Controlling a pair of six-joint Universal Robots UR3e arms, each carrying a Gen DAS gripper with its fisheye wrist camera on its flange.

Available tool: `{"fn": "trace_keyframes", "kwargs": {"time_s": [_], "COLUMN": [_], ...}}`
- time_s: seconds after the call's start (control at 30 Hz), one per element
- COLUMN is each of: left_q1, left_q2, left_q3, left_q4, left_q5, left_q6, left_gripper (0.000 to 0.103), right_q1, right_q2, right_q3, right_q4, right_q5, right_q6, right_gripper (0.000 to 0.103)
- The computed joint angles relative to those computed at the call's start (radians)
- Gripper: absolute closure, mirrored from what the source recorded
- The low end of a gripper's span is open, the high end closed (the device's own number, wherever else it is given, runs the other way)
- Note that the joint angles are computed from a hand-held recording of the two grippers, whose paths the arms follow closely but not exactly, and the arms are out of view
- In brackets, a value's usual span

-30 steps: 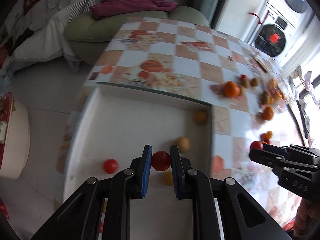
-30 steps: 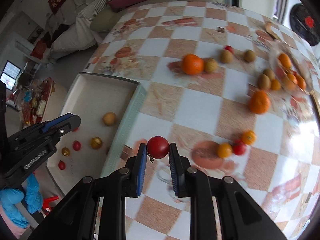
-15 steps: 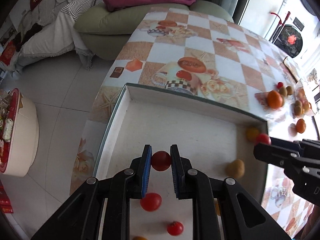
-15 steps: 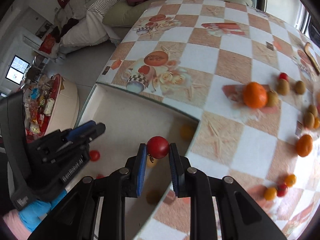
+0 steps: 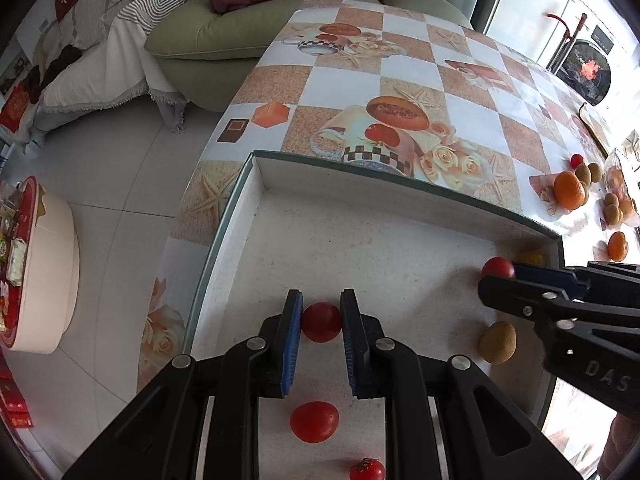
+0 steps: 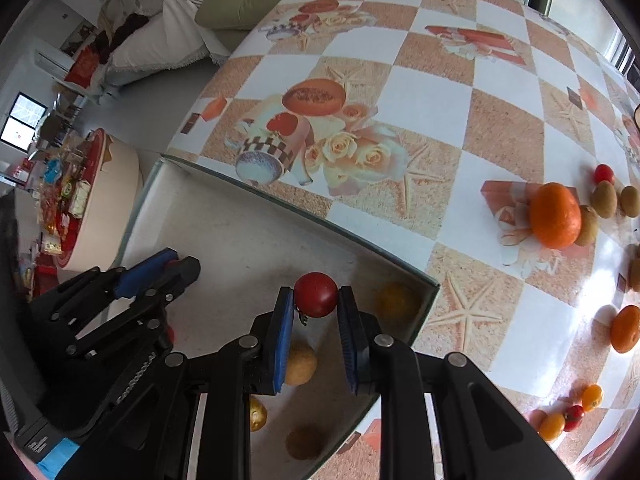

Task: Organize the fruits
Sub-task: 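Open both tools to release the red tomatoes into the white tray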

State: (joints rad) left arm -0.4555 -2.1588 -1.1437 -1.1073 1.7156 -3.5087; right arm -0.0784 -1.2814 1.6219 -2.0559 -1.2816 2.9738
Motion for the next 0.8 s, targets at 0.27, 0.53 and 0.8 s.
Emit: {"fn": "trace_keyframes", "kwargs": {"time_s": [0.27,0.53,0.8], "left_q1": [-0.002,0.004,0.003], "left_q2": [-0.012,0.001,0.015], "left_q3": [0.025,0.011,0.010], "left_q4": [-0.020,-0.020,-0.021], "left_q5": [0.004,-0.006,-0.027], "left_q6": [-0.001,0.009,0.034], "left_gripper": [0.082,0.082,0.062], "right_q1": [0.016,-0.010,-0.082], "right_q2": [0.012,-0.022,-0.152], "right_q3": [-0.008,0.022,0.117], "right_q4": [0.000,-0.013,-0.030], "right_q5": [-0.018,0.034,0.116], "right_q6": [-0.016,-0.037,-0.052], "right_gripper": [0.078,0.043,0.024]}}
